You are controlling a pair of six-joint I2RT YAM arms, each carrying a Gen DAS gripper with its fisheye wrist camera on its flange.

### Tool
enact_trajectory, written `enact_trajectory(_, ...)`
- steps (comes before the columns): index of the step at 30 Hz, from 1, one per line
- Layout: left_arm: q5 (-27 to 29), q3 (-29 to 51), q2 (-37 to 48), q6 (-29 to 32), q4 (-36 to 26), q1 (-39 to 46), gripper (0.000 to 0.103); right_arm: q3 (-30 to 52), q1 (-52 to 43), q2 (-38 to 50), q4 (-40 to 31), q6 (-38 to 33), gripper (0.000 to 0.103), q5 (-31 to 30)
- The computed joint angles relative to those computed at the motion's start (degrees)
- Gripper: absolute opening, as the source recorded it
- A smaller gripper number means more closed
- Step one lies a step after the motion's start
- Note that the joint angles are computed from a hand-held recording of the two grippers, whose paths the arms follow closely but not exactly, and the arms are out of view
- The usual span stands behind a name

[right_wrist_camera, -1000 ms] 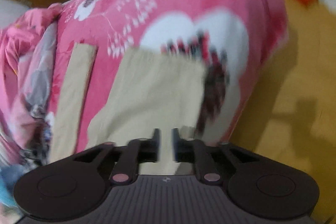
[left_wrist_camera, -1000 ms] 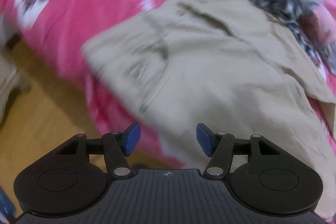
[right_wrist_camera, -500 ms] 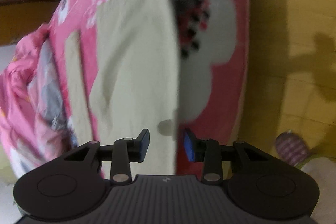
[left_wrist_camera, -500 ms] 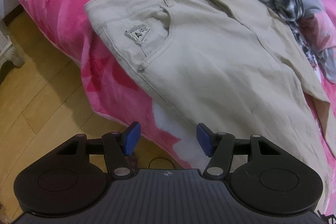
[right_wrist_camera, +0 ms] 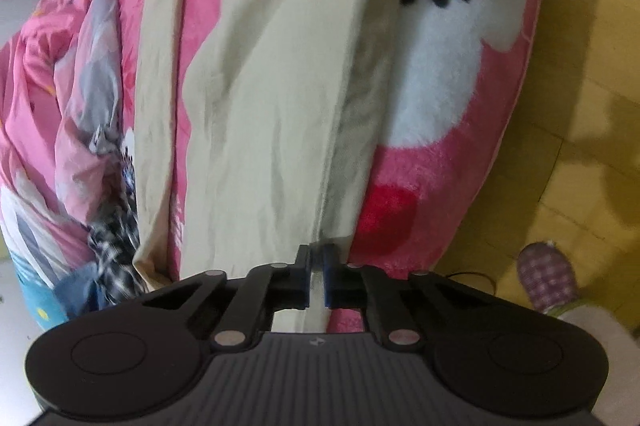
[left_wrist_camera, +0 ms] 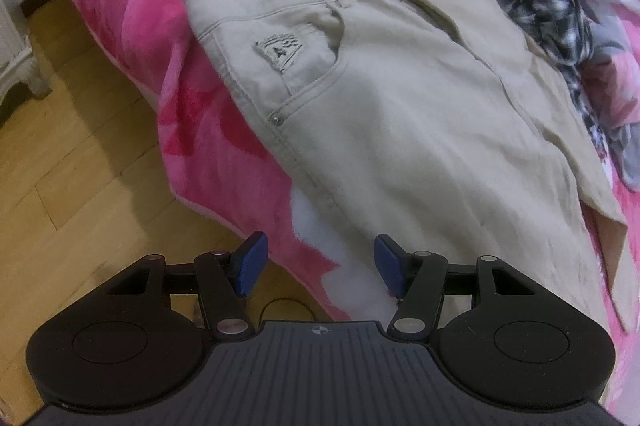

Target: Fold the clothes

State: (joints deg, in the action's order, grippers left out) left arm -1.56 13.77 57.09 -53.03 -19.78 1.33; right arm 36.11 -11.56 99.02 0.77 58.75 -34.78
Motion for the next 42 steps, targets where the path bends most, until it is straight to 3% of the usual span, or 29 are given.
enact_trajectory(8, 3.3, -2.4, 1.1, 0.7, 7.2, 7.9, 0.058, 2.7, 0.2, 0.5, -3.4, -2.3, 0.004, -0.3)
enact_trajectory(15, 11.1, -2.4, 10.8, 2.6, 17.7, 16.4, 0.047, 1.9, 0.0, 0.4, -2.6, -1.5, 0.004, -0.3)
enact_trajectory(21, 14.3, -4.5, 8.1, -0.3, 21.1, 20.2, 0.039, 1.3, -0.5, 0.4, -1.0, -0.1, 0.005, -1.3)
enact_trajectory(25, 11.2, -4.3, 10.0, -1.8, 22.1, 18.4, 0.031, 1.5, -0.3, 1.3, 0.2, 0.7, 0.006, -1.1)
enact_trajectory(27, 8.8, -3.5, 8.7, -2.3, 20.5, 16.4, 0.016, 1.7, 0.1, 0.3, -0.3, -0.8, 0.004, -0.4)
enact_trajectory(29, 5.9, -1.8, 5.4, -2.5, 16.4, 14.0, 0.011, 1.2, 0.0, -2.1, -0.5, -1.0, 0.0, -0.3)
enact_trajectory(34, 1.0, 5.0, 0.6, -2.6, 8.1, 9.7, 0.008, 1.8, -0.8, -6.6, -0.3, 1.1, 0.0, 0.3)
enact_trajectory(39, -0.5, 11.7, 4.5, -3.4, 9.5, 6.8, 0.008, 7.2, -1.6, -6.3, -0.2, 1.5, 0.0, -0.6)
enact_trajectory(42, -0.5, 14.1, 7.7, -3.5, 11.4, 5.8, 0.008, 10.1, -2.6, -6.1, -6.0, -1.1, 0.0, -4.7)
